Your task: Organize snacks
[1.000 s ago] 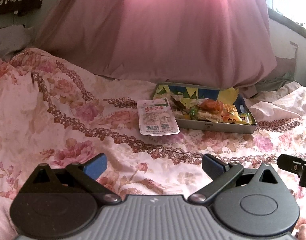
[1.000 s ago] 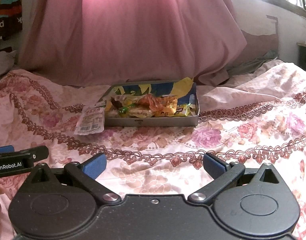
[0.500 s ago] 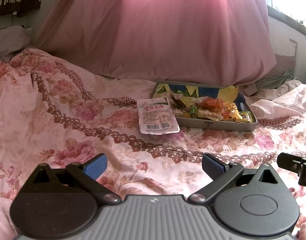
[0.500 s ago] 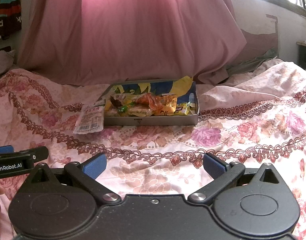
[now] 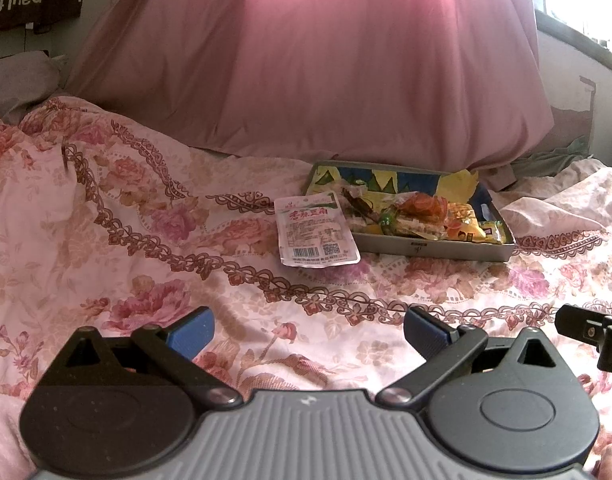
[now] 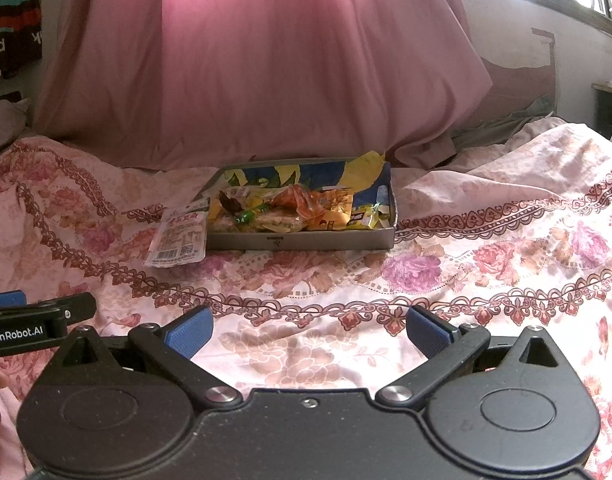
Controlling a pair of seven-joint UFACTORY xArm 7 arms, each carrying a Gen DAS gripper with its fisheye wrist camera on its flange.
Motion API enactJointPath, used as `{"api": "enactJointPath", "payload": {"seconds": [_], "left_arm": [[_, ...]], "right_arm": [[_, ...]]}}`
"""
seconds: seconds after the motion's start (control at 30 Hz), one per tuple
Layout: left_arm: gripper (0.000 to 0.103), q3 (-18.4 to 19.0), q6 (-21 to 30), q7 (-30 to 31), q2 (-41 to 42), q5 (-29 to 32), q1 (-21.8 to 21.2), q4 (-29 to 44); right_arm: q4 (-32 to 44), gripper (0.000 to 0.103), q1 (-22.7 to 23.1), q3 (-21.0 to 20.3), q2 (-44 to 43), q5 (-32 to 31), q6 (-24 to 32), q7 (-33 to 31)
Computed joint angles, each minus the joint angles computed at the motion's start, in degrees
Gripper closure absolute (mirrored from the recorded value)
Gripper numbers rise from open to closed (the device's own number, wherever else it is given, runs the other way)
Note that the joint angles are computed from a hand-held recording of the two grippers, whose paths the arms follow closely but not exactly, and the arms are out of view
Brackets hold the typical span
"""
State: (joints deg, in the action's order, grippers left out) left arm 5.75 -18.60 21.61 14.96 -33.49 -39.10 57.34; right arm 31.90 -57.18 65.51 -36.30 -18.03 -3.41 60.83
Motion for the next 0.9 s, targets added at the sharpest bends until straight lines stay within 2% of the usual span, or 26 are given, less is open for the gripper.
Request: {"api": "enactJointPath", "payload": {"seconds": [0.9], "left_arm": [[0.000, 0.32, 0.23, -0.14, 0.13, 0.27, -0.19, 0.17]], "right_arm": [[0.05, 0.001, -0.33, 0.63, 0.11, 0.15, 0.15, -0.02]]}}
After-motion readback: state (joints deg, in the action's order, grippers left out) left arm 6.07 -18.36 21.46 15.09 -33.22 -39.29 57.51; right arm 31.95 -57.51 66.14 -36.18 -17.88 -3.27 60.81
